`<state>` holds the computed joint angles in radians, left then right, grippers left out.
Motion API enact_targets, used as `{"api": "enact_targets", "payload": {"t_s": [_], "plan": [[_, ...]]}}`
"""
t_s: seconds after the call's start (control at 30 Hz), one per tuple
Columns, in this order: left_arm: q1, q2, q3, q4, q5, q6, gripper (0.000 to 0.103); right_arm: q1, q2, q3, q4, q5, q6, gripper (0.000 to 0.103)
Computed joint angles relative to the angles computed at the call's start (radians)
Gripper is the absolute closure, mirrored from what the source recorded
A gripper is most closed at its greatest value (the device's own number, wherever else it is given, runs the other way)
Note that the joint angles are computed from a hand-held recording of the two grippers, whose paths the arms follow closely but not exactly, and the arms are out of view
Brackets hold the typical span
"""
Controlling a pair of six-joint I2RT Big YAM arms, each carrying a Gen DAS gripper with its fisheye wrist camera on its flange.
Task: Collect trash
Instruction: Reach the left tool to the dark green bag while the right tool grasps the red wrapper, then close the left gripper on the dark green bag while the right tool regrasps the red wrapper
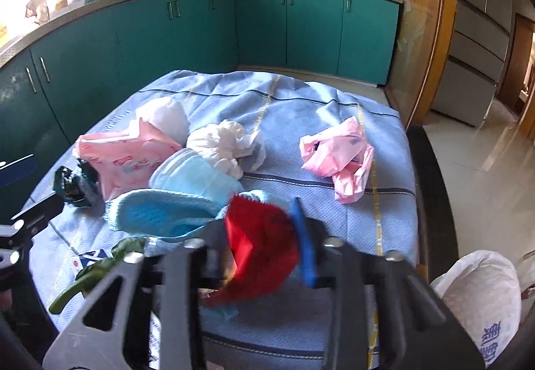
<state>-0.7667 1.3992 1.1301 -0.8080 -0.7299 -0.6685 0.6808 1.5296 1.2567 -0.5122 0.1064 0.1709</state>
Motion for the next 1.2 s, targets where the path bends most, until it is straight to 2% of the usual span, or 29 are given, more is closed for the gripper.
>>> {"api": "enact_targets", "payload": {"t_s": [0.13, 0.27, 0.37, 0.43, 0.57, 0.63, 0.7, 0.8, 0.87, 1.0, 1.2], "plan": [[0.054, -0.017, -0.024, -0.012, 0.022, -0.038, 0.026, -0.017, -0.034, -0.035, 0.036, 0.011, 0.03, 0.074], [0.099, -0.032, -0.049, -0.03, 0.04, -0.075, 0.025, -0.037, -0.047, -0.048, 0.04, 0.02, 0.045, 0.074], [0.12, -0.034, -0.061, -0.014, 0.066, -0.067, 0.02, -0.039, -0.045, -0.048, 0.025, 0.06, 0.04, 0.074], [0.131, -0.015, -0.062, 0.001, 0.075, -0.05, 0.016, -0.044, -0.045, -0.052, 0.02, 0.055, 0.04, 0.074], [0.176, 0.036, -0.06, 0.019, 0.129, -0.03, 0.016, -0.044, -0.037, -0.055, 0.01, 0.06, 0.035, 0.071], [0.196, 0.04, -0.073, 0.028, 0.163, -0.042, 0.016, -0.042, -0.03, -0.052, 0.005, 0.064, 0.032, 0.051], [0.215, 0.035, -0.091, 0.06, 0.211, -0.037, 0.016, -0.038, -0.021, -0.051, 0.005, 0.057, 0.027, 0.038], [0.231, 0.033, -0.103, 0.076, 0.266, -0.029, 0.024, -0.032, -0.003, -0.041, -0.009, 0.053, 0.021, 0.034], [0.236, 0.029, -0.112, 0.085, 0.286, -0.021, 0.025, -0.031, 0.009, -0.035, -0.019, 0.047, 0.024, 0.034], [0.234, 0.017, -0.122, 0.094, 0.28, -0.016, 0.026, -0.031, 0.026, -0.025, -0.033, 0.048, 0.026, 0.034], [0.22, 0.001, -0.131, 0.097, 0.274, -0.003, 0.04, -0.028, 0.047, -0.011, -0.05, 0.039, 0.016, 0.034]]}}
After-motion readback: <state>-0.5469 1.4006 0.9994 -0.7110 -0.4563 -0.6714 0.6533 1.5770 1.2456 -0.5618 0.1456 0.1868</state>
